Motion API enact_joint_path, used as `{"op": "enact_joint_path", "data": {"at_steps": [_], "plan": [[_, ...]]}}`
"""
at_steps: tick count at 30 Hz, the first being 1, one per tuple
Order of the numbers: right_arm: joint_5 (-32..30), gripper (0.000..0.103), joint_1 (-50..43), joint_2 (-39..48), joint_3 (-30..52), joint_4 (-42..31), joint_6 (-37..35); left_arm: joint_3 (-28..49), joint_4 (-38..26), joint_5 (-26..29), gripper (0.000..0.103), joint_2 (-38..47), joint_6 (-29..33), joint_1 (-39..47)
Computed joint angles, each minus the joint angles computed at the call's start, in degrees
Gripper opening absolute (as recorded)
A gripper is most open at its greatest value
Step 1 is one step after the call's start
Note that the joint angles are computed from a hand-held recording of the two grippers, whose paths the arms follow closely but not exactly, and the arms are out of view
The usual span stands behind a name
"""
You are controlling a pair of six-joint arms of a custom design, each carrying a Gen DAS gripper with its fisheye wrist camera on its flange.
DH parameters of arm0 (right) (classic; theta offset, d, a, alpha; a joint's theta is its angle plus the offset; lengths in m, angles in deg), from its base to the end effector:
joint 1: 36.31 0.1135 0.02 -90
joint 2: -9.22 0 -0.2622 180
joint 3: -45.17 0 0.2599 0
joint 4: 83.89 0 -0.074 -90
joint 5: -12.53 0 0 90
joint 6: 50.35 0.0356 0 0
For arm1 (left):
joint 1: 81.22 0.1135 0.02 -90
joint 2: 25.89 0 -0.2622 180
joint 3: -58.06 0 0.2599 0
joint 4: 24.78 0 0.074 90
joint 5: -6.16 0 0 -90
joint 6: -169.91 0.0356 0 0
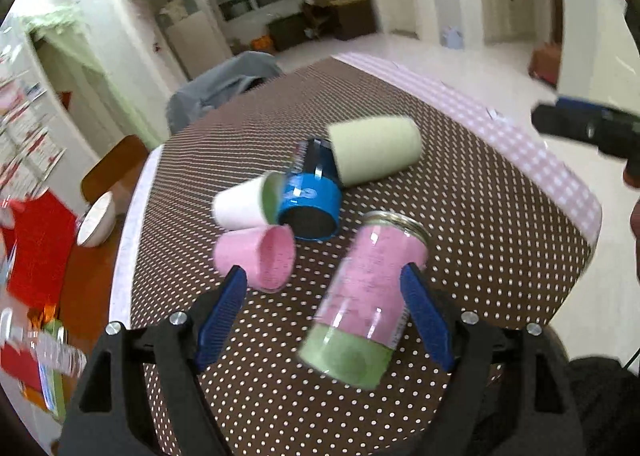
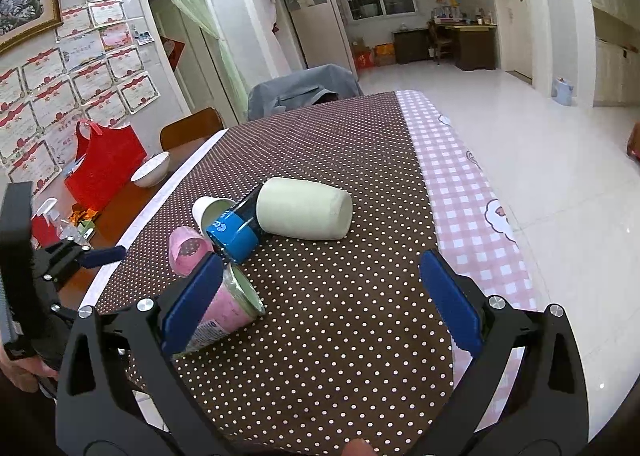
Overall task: Flip cup upside down
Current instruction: 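Lower the canister onto its side and open the left gripper, then reach the right gripper to the lying canister and grasp its body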
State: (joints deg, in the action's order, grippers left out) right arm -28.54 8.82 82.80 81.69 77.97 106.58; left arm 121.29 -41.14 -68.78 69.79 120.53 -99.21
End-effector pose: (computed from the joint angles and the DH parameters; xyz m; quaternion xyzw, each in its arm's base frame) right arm 0.1664 0.1291 0.1284 0.2859 0.8295 0.0049 0.4798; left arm 0.3173 -0.1128 0.1534 0.4944 0.7867 -0.0519 0.3660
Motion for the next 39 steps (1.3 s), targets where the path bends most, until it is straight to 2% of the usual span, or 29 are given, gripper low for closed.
{"op": "enact_joint_path", "data": {"at_steps": [7,13,22,29,34,39], "plan": [[-0.1,0.097,0.3,-0.5,1.1,0.0,-2.1,-4.3,2.7,2.4,0.078,-7.3,-5.2,4.7],[-1.9,0.097,-0.1,-0.8,1.7,3.3,-6.4,-7.0,6.1,3.3,0.078,-11.9,-11.2,8.9],[-11.3,0.097,-2.6,1.0,2.7,16.8,-22.8,-11.0,9.7,4.4,0.078,-15.6,-15.7,13.4],[-15.9,0.097,-2.6,10.2,9.8,20.7,-37.9,-13.1,11.0,6.0,0.078,-16.2,-14.5,17.1],[-21.1,0.097,-3.1,15.2,15.0,19.2,-47.7,-13.0,10.8,7.4,0.078,-15.1,-14.2,19.8],[-26.4,0.097,-3.9,19.8,20.9,13.9,-58.2,-13.0,10.8,7.6,0.078,-13.9,-13.6,21.2]]}}
